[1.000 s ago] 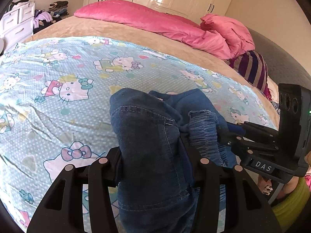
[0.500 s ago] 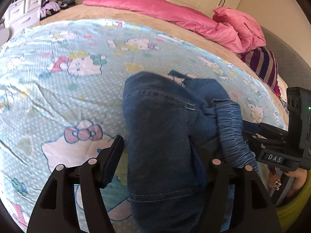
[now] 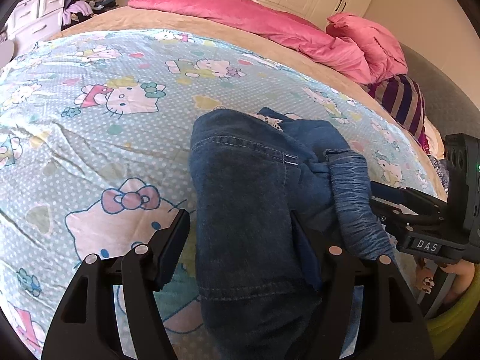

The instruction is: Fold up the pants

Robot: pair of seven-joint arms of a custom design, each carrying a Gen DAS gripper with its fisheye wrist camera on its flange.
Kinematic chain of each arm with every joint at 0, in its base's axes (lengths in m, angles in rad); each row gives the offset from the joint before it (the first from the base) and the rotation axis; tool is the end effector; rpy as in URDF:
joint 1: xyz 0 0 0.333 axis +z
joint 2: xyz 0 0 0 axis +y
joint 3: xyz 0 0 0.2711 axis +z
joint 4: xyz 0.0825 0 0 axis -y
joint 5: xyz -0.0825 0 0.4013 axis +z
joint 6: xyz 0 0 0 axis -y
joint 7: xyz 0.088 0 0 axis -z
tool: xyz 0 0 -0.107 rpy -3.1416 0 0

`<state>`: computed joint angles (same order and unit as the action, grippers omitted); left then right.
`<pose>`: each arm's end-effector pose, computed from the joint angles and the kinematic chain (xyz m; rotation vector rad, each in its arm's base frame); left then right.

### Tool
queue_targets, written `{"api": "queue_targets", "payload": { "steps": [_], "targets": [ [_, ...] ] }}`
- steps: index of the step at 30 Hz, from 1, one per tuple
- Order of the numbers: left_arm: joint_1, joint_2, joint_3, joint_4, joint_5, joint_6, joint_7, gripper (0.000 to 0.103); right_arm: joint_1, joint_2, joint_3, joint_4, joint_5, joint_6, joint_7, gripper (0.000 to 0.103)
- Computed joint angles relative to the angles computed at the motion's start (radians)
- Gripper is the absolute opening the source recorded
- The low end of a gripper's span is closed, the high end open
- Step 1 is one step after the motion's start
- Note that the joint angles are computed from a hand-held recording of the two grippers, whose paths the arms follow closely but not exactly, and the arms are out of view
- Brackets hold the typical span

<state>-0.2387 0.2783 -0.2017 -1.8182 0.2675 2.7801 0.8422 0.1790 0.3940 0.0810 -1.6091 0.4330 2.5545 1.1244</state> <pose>0.6115 -0.2904 0.4164 -2.0254 1.8340 -0.9248 0.6889 0.1701 0.4128 -2.0889 1.3911 -0.2405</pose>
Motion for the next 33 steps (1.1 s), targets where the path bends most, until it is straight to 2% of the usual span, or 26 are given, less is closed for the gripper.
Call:
{"api": "queue_targets", "payload": {
  "steps": [2,6,7,8,13,15,16,20,23,33],
  "targets": [
    [-0.001,-0.015,0.001,-0.013,0.003,0.004,-0.004,0.066,0.0,-0.018,0.0,-0.019,0.001,0.008,-0.004,0.064],
    [0.0,-0.042,0.001,-0.038,0.006,0.014,-0.011,0.066,-0.005,-0.056,0.006,-0.057,0.028,0.037,-0.027,0.074],
    [-0.001,-0.049,0.003,-0.044,0.012,0.015,-0.016,0.069,-0.005,-0.06,0.006,-0.061,0.032,0.04,-0.03,0.075],
    [-0.003,-0.056,0.005,-0.048,0.019,0.013,-0.024,0.082,-0.007,-0.074,0.008,-0.075,0.042,0.052,-0.038,0.076],
    [-0.007,-0.111,0.012,-0.091,0.061,0.028,-0.069,0.085,-0.002,-0.129,0.006,-0.127,0.066,0.1,-0.053,0.088],
    [-0.014,-0.143,0.019,-0.112,0.106,0.028,-0.11,0.095,-0.002,-0.159,0.008,-0.156,0.087,0.12,-0.065,0.091],
    [-0.015,-0.157,0.019,-0.121,0.124,0.028,-0.127,0.097,-0.006,-0.18,0.013,-0.177,0.112,0.134,-0.087,0.092],
    [-0.012,-0.228,0.01,-0.17,0.194,0.024,-0.191,0.098,0.004,-0.256,0.009,-0.251,0.151,0.168,-0.124,0.094],
    [-0.011,-0.28,-0.004,-0.199,0.286,-0.015,-0.275,0.098,0.018,-0.328,0.003,-0.325,0.174,0.221,-0.158,0.094],
    [0.006,-0.433,-0.068,-0.323,0.344,-0.059,-0.367,0.098,0.075,-0.491,-0.037,-0.49,0.248,0.294,-0.244,0.094]
  ]
}}
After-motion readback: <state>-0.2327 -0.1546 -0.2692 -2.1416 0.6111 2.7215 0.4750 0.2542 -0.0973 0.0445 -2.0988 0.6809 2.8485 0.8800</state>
